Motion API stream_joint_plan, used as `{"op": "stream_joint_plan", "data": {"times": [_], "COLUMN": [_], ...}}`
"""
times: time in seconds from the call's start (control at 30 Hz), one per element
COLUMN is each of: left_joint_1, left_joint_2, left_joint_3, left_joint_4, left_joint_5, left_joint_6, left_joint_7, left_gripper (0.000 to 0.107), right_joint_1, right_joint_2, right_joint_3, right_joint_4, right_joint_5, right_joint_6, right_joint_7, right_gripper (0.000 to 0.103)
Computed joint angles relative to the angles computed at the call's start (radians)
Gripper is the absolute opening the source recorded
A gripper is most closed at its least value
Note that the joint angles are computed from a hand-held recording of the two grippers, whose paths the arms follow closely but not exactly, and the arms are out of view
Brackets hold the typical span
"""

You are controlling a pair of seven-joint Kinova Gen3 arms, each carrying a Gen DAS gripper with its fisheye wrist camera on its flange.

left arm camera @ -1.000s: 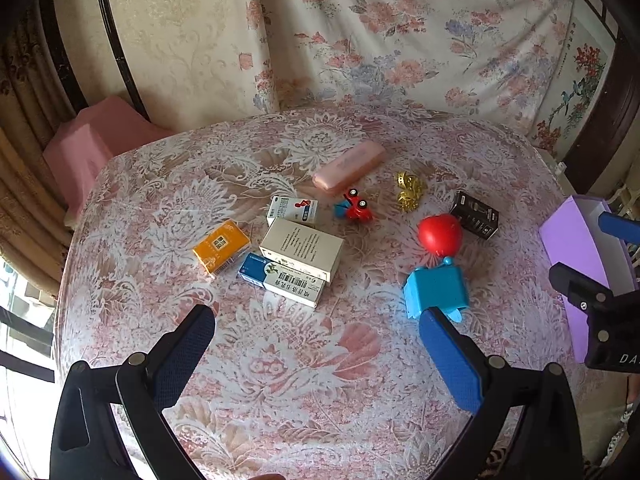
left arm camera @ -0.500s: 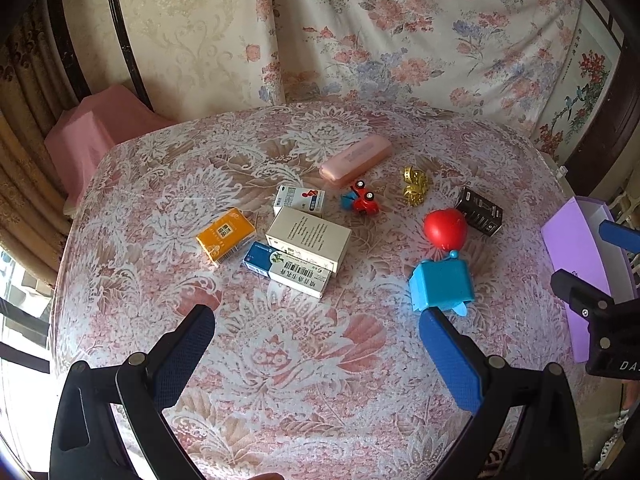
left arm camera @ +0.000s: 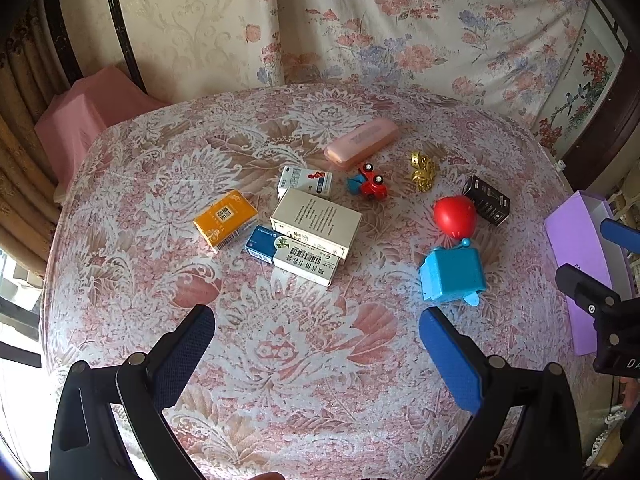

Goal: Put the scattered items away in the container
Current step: 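Move both tools toward the scattered items on the table, then grasp the blue coin purse with the right gripper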

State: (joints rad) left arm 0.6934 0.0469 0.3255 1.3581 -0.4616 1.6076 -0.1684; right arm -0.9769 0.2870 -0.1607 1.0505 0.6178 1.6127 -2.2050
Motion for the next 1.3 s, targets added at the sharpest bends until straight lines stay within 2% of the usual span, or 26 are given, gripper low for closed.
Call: {"op": "stream_joint_plan", "data": {"times": [0.53, 0.63, 0.77, 0.93, 1.07, 1.3], "left_joint_1": [-0.153, -0.177, -0.223, -0.282, -0.321, -0.313], "left_joint_2": [-0.097, -0.117, -0.166, -0.197, -0.206, -0.153], "left_joint_3": [-0.023, -0.021, -0.037, -0.036, -0.063, -0.001], "left_joint_4": [0.203, 0.246, 0.325, 0.391, 0.436, 0.440], "left_joint_5": [0.143, 0.151, 0.197, 0.231, 0.316, 0.214], "left_joint_6": [-0.211, -0.249, -0.347, -0.426, -0.497, -0.472], "left_joint_7": [-0.158, -0.195, -0.264, -0.329, -0.423, -0.336], "left_gripper": [0.103, 0.103, 0.103, 0.103, 0.103, 0.103], "right_joint_1": [-0.002, -0.018, -0.042, -0.089, -0.111, -0.060], "right_joint_2": [0.021, 0.024, 0.037, 0.039, 0.037, -0.007], "right_joint_3": [0.000, -0.002, 0.000, 0.006, 0.004, -0.016], "right_joint_4": [0.042, 0.064, 0.083, 0.112, 0.131, 0.206], "right_joint_5": [-0.045, -0.026, 0.000, 0.074, 0.116, 0.078], "right_joint_6": [-0.054, -0.066, -0.064, -0.051, -0.018, -0.015], "right_joint_7": [-0.042, -0.067, -0.113, -0.200, -0.256, -0.315], "right_gripper": [0.103, 0.103, 0.103, 0.103, 0.103, 0.103]}}
